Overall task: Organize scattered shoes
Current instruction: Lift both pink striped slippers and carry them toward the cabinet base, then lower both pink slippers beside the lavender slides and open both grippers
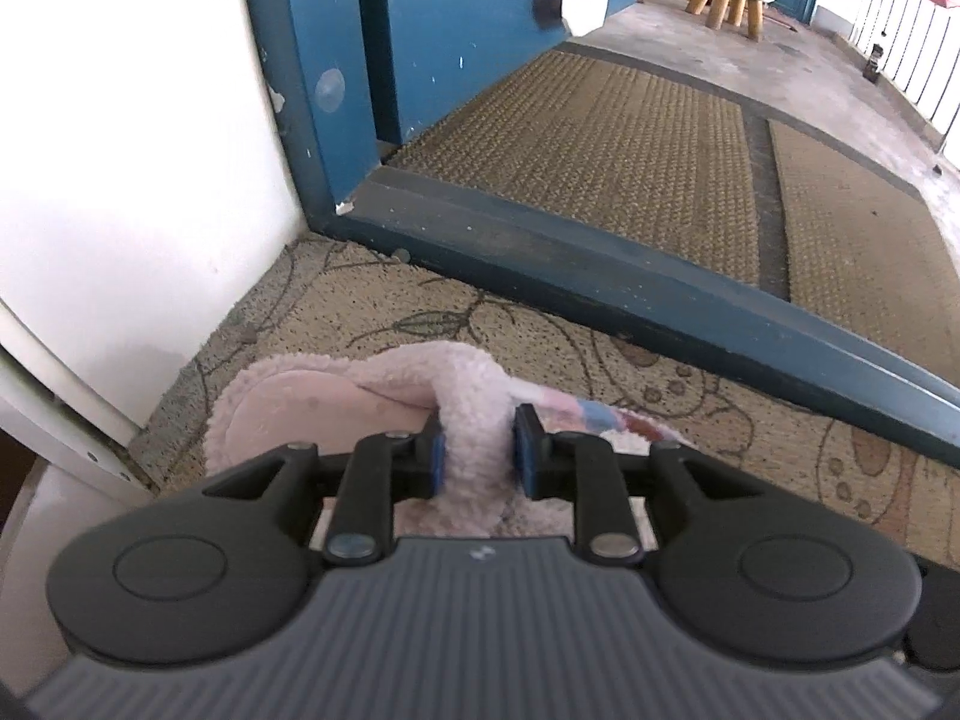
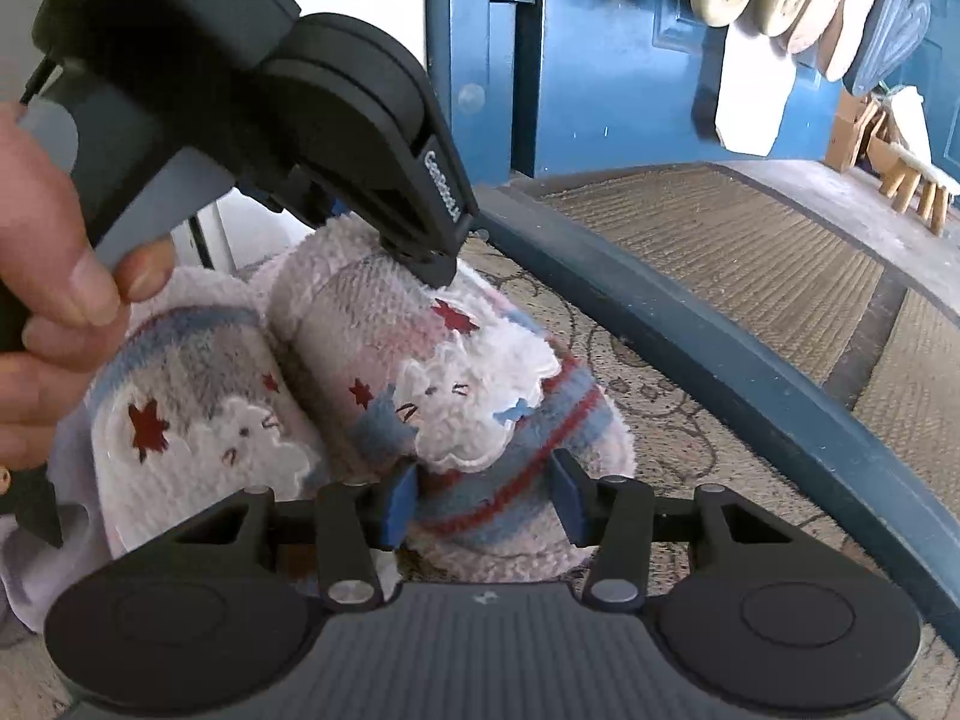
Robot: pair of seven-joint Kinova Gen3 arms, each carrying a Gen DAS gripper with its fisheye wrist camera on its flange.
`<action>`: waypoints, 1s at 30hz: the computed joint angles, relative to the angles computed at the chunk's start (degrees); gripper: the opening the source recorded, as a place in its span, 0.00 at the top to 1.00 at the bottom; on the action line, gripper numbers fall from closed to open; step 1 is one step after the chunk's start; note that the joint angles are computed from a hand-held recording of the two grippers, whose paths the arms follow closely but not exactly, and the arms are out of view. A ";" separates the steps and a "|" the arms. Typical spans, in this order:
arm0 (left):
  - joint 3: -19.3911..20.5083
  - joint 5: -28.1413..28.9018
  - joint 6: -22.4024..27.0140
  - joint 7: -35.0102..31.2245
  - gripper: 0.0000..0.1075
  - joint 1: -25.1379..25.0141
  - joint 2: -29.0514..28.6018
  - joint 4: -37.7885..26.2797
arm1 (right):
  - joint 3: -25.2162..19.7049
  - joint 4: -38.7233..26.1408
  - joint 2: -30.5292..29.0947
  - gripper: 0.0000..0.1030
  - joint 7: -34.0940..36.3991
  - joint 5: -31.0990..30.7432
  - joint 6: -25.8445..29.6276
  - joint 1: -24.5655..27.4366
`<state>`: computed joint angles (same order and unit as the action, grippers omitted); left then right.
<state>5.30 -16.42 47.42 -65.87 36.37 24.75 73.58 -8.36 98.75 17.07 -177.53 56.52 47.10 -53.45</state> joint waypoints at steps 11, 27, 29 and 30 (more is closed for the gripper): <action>-1.45 -4.23 0.67 2.79 0.74 2.38 0.19 0.09 | 0.30 -1.03 0.62 0.50 -3.72 -0.19 0.21 -0.95; -3.50 -15.51 2.73 9.58 0.36 7.43 -0.65 1.46 | -0.56 0.42 -1.34 0.44 -12.34 2.26 3.33 -2.76; -3.67 -17.63 2.89 10.80 0.27 8.31 -1.00 2.13 | -1.05 1.39 -1.93 0.41 -14.86 3.68 4.31 -3.22; -3.76 -18.73 2.93 11.61 0.22 8.82 -1.30 2.62 | -1.38 1.76 -2.20 0.40 -15.77 3.95 4.42 -3.08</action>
<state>1.54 -35.16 50.35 -54.26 45.19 23.45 76.20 -9.74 100.51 14.87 -193.30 60.48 51.53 -56.53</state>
